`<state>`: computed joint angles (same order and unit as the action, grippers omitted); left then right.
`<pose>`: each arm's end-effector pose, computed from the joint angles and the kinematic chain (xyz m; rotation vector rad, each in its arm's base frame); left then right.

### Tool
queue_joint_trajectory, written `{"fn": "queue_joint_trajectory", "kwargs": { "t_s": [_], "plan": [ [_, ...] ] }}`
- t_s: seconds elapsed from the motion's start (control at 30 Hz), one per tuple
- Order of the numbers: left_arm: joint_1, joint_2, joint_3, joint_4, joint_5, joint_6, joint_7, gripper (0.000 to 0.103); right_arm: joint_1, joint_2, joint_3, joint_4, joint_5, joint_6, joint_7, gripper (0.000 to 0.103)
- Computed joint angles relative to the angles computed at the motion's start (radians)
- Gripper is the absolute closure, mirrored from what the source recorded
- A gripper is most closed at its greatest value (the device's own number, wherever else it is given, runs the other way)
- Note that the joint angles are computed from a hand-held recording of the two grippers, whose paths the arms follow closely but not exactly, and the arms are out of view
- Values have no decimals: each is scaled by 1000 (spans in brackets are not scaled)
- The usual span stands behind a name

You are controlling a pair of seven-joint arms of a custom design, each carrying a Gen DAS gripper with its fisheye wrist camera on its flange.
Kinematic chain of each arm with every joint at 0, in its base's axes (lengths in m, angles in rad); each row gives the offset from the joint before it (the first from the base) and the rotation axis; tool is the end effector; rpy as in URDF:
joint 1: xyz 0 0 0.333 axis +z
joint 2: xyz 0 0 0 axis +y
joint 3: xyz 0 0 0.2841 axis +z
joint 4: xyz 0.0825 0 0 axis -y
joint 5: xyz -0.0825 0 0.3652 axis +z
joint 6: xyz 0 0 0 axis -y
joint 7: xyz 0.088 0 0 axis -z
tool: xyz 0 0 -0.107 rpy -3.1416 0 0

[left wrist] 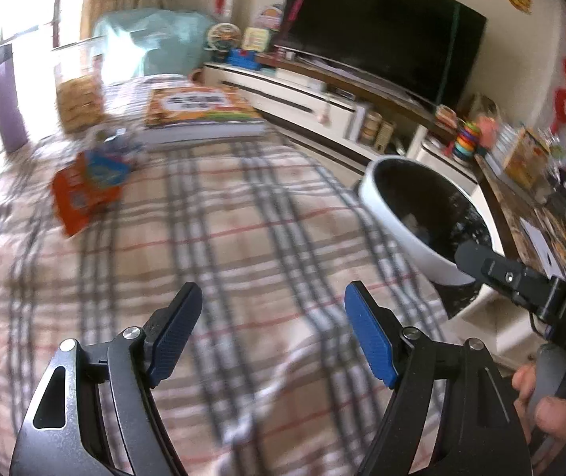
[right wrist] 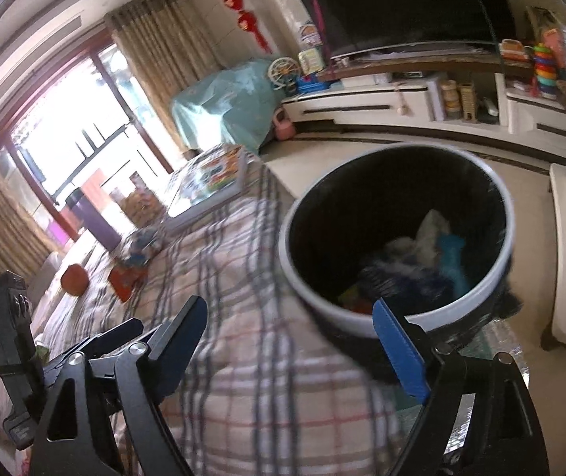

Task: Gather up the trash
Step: 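Move both tools back over the table toward the snack wrappers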

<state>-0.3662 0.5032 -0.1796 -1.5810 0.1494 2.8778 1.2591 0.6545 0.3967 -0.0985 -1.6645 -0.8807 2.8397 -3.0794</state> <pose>0.6102 -0.3530 0.4269 -1.5691 2.1355 -1.0430 0.5475 0.3982 0.4324 -1.3358 1.8189 -0.4278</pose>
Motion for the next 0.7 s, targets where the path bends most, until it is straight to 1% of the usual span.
{"fn": "queue_joint_trajectory", "kwargs": {
  "t_s": [0.13, 0.3, 0.4, 0.57, 0.7],
  "plan": [
    [22, -51, 15, -81, -9, 30, -24, 27, 1, 58, 31, 74, 70, -4, -78, 16],
    [58, -105, 24, -174, -20, 65, -52, 27, 32, 124, 26, 159, 150, -13, -162, 14],
    [73, -118, 29, -198, -23, 72, -67, 27, 52, 164, 19, 212, 196, -16, -205, 14],
    [87, -127, 41, -216, -20, 76, -91, 27, 66, 233, 22, 304, 287, -28, -306, 14],
    [105, -125, 40, -218, -24, 74, -97, 27, 73, 290, 26, 383, 359, -46, -387, 14]
  ]
}}
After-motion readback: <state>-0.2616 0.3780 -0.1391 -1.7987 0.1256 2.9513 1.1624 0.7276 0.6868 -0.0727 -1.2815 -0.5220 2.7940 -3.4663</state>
